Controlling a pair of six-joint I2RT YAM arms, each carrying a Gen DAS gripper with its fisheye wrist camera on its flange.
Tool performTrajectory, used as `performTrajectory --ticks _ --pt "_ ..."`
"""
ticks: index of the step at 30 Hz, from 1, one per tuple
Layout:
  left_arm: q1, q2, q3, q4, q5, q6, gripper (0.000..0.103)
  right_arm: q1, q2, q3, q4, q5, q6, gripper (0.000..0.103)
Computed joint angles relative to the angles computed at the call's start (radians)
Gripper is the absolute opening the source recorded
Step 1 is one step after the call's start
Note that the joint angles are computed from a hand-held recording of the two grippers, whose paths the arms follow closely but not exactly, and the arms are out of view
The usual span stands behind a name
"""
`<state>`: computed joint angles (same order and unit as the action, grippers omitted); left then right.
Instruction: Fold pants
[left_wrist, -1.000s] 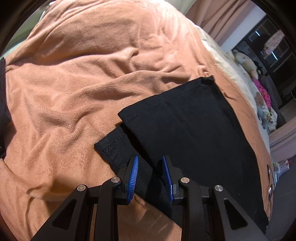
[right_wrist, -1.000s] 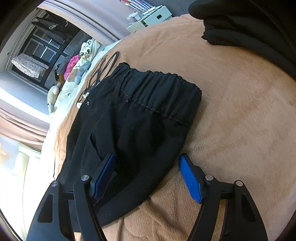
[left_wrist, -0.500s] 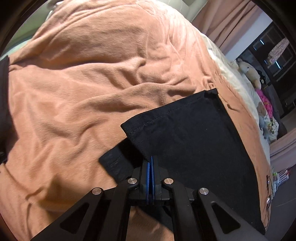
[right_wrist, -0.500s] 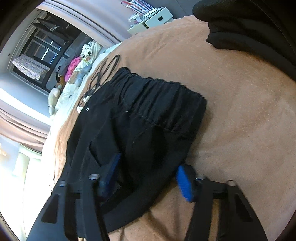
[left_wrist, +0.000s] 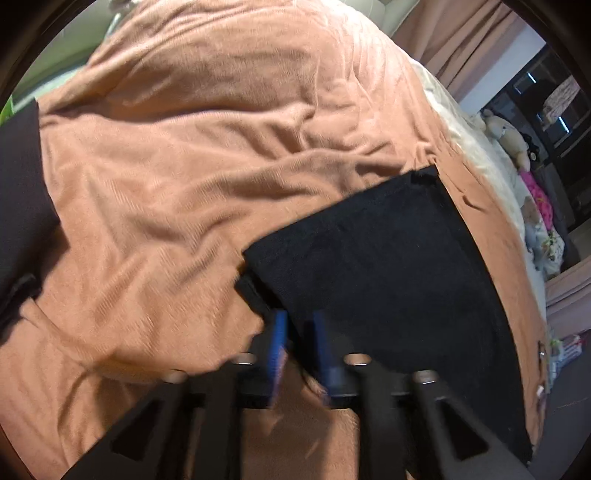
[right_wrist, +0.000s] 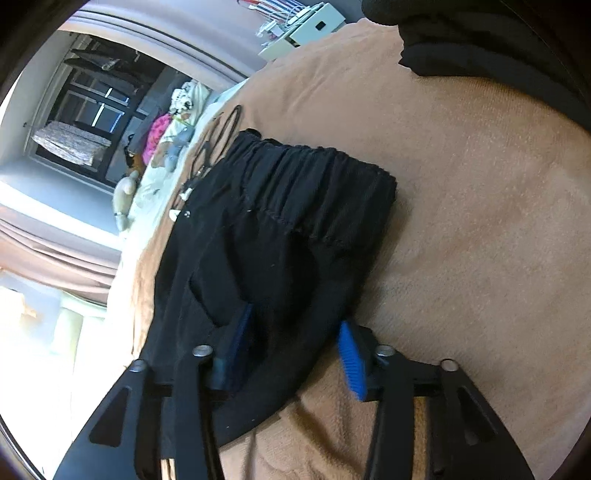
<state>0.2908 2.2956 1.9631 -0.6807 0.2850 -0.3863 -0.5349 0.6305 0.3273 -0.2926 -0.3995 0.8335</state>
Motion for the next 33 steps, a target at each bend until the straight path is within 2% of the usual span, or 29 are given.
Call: performTrajectory --ticks 1,2,4,6,13,18,22,23,24,25,26,27,28,31,33 --pt "0.000 -0.011 -0.022 0.014 -0.002 0.003 0.048 0.002 -0.010 -0.003 -0.003 0.014 -0.003 0.053" --pt "-0.001 -0.027 -0.052 0.035 -0.014 0.004 0.053 0.006 -0.015 -0.005 -0.002 0.021 -0.008 0.057" --pt "0.002 -0.027 -0.068 0.047 0.004 -0.003 0.054 0.026 -0.026 -0.013 0.004 0.039 -0.009 0.065" --pt "0.009 -0.010 -0.066 0.041 0.043 -0.023 0.054 0.055 -0.018 -0.012 0.014 0.066 -0.009 0.067" --pt "0.006 0.021 -0.073 0.127 0.065 -0.080 0.054 0.040 0.083 -0.015 0.112 0.057 -0.026 0.067" --pt "0.001 0.040 -0.079 0.214 0.059 -0.085 0.053 0.083 0.133 -0.027 0.209 0.113 0.016 0.067" --pt "-0.004 0.011 -0.142 0.280 0.065 -0.097 0.053 0.117 0.144 -0.048 0.264 0.156 0.024 0.067" --pt "-0.008 0.008 -0.147 0.283 0.061 -0.088 0.053 0.126 0.142 -0.053 0.275 0.166 0.028 0.065" --pt "-0.009 0.010 -0.139 0.274 0.053 -0.076 0.049 0.133 0.134 -0.061 0.280 0.175 0.030 0.057" --pt "-0.009 0.016 -0.124 0.258 0.043 -0.067 0.029 0.129 0.126 -0.069 0.280 0.173 0.031 0.047" --pt "-0.004 0.027 -0.101 0.240 0.047 -0.072 0.014 0.123 0.113 -0.078 0.279 0.170 0.039 0.041" --pt "0.004 0.031 -0.096 0.241 0.059 -0.085 0.010 0.109 0.089 -0.092 0.276 0.156 0.049 0.032" --pt "0.013 0.031 -0.094 0.248 0.082 -0.103 0.008 0.084 0.063 -0.106 0.273 0.129 0.051 0.018" --pt "0.017 0.013 -0.101 0.253 0.090 -0.101 0.006 0.032 -0.030 -0.129 0.230 0.071 0.055 0.008" --pt "0.019 -0.005 -0.104 0.250 0.094 -0.095 0.005 0.031 -0.076 -0.124 0.191 0.062 0.049 0.005"
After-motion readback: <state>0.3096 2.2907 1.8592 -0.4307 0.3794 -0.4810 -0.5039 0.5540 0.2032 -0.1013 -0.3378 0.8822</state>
